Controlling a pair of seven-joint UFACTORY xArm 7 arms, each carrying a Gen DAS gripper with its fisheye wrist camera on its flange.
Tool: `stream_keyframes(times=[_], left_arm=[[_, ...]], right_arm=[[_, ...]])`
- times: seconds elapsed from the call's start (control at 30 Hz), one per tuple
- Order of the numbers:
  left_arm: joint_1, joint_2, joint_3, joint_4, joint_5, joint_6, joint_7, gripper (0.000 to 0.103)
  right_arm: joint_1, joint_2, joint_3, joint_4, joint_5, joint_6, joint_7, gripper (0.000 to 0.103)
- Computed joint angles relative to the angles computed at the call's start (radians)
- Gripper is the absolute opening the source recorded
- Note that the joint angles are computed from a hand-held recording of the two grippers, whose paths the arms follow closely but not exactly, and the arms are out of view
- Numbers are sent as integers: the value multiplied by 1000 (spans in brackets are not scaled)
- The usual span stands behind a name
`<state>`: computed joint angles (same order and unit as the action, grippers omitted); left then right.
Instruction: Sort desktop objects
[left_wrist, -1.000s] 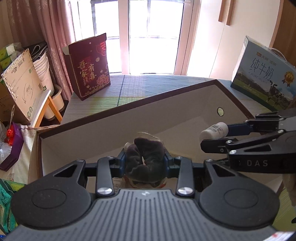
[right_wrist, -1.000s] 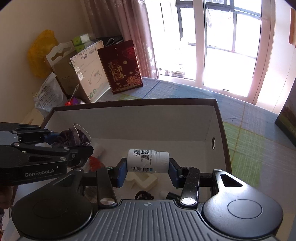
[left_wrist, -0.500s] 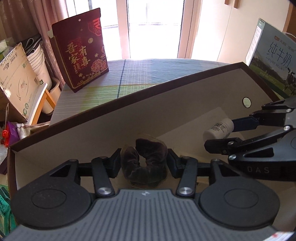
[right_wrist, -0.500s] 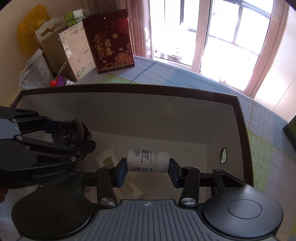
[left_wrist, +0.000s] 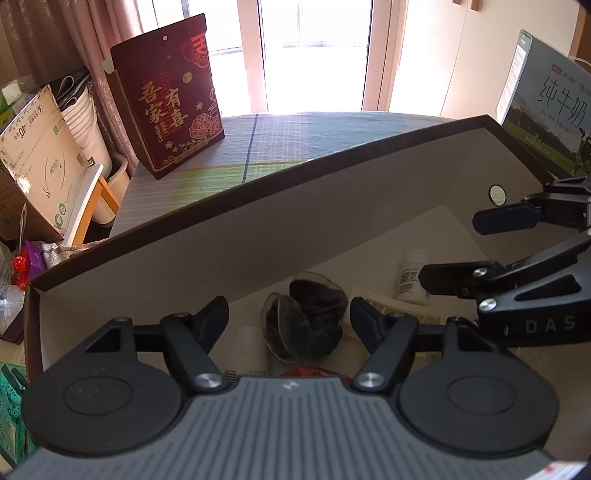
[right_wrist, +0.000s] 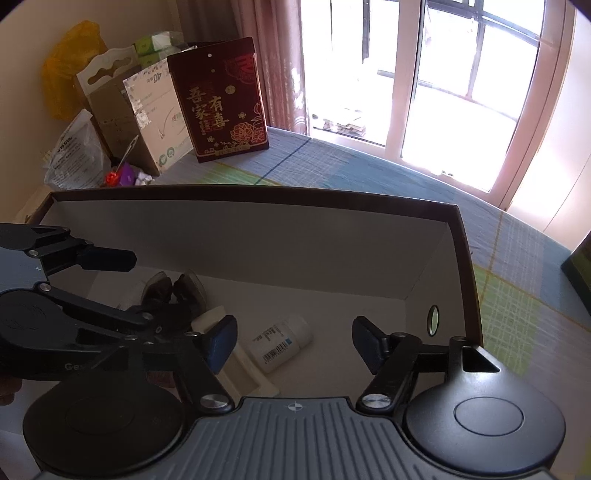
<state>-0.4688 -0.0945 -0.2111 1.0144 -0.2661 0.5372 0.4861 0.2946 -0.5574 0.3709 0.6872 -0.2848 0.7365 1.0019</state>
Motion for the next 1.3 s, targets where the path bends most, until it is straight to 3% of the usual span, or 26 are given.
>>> stream_keyframes(times=[0.1,0.17,0.43,0.8,1.3], left_arm=[[3,-23,-3,-20,36,-18,-18,71],[6,-43,-5,-37,66,-27,-36,78],[7,-140,8,-103,108,-46,-78,88],[-8,-391,38,-225,93,-2,-129,94],[-18,-762,59,-351,89,178,-208,96]], right_arm=[[8,-5,4,0,3,-1,1,73],[18,-14,3,-4,14,-1,0,76],[38,-90,39,-19,62,-11,65,101],[64,-223,142,8,53,131,164,101],[100,-280,277,116,43,357,248,101]])
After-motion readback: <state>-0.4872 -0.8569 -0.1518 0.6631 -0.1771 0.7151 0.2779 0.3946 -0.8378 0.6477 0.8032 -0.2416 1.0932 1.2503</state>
